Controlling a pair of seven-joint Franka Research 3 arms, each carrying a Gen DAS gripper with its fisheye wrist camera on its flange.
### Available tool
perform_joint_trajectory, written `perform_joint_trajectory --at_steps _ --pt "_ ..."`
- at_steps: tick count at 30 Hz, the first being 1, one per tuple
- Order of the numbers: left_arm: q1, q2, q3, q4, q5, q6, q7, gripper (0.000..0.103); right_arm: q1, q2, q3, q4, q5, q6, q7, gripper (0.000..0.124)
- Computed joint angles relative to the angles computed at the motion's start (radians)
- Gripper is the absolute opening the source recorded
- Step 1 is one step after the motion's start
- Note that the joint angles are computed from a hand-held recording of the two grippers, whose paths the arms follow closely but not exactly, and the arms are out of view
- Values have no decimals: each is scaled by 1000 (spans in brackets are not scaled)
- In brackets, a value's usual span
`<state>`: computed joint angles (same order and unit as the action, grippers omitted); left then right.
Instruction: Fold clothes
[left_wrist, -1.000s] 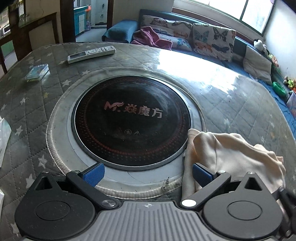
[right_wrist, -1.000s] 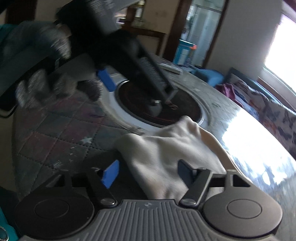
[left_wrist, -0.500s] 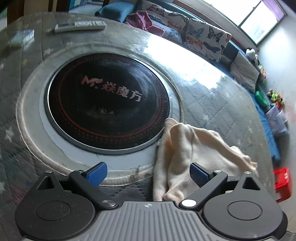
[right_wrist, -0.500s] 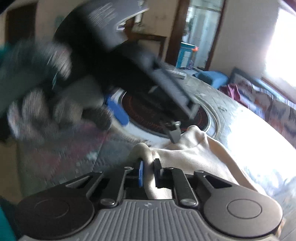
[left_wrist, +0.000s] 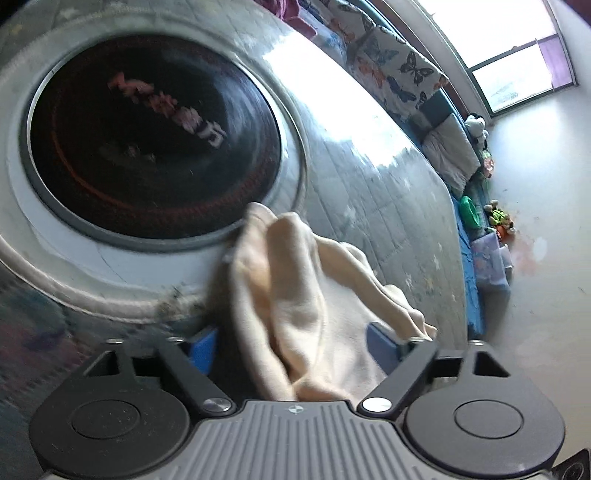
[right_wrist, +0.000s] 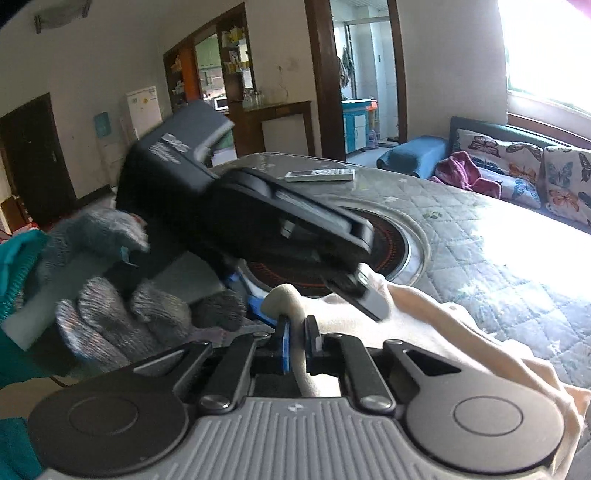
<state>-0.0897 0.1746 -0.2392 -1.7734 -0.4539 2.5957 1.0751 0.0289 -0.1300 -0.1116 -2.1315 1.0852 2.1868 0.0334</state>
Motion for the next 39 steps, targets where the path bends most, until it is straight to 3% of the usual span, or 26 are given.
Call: perform_joint_trajectory --at_steps 2,4,7,9,13,17,20,25,29,34,36,39 --pt "6 10 -10 8 -38 -4 26 50 -6 -9 -8 -7 -3 -28 -6 7" --pt "7 14 -13 6 -55 -7 33 34 -10 -12 -12 -13 -9 -39 -5 7" --pt "2 14 -6 1 -27 -6 23 25 -21 -8 -21 -15 -1 -59 10 12" --pt "3 13 -7 1 -25 -8 28 24 -35 -3 -31 -10 4 -70 38 15" --pt "-3 16 -3 10 11 -16 26 24 -66 -1 -43 -15 26 13 78 22" --pt "-8 15 -1 13 47 -23 25 24 -95 34 -46 3 26 160 145 39" --pt "-11 13 1 13 72 -26 21 24 -111 80 -43 29 24 271 197 41" --pt "-21 15 6 24 123 -37 -1 24 -142 191 -23 107 47 332 266 52" --pt "-28 23 10 41 170 -52 -20 24 -170 253 -2 161 43 311 339 55" --pt "-36 32 12 63 221 -67 -41 24 -193 249 18 154 75 284 315 47" --pt "-39 35 13 73 245 -73 -49 24 -195 246 20 152 82 271 309 27" --pt "-46 38 13 85 276 -76 -52 24 -191 228 23 137 108 271 296 17"
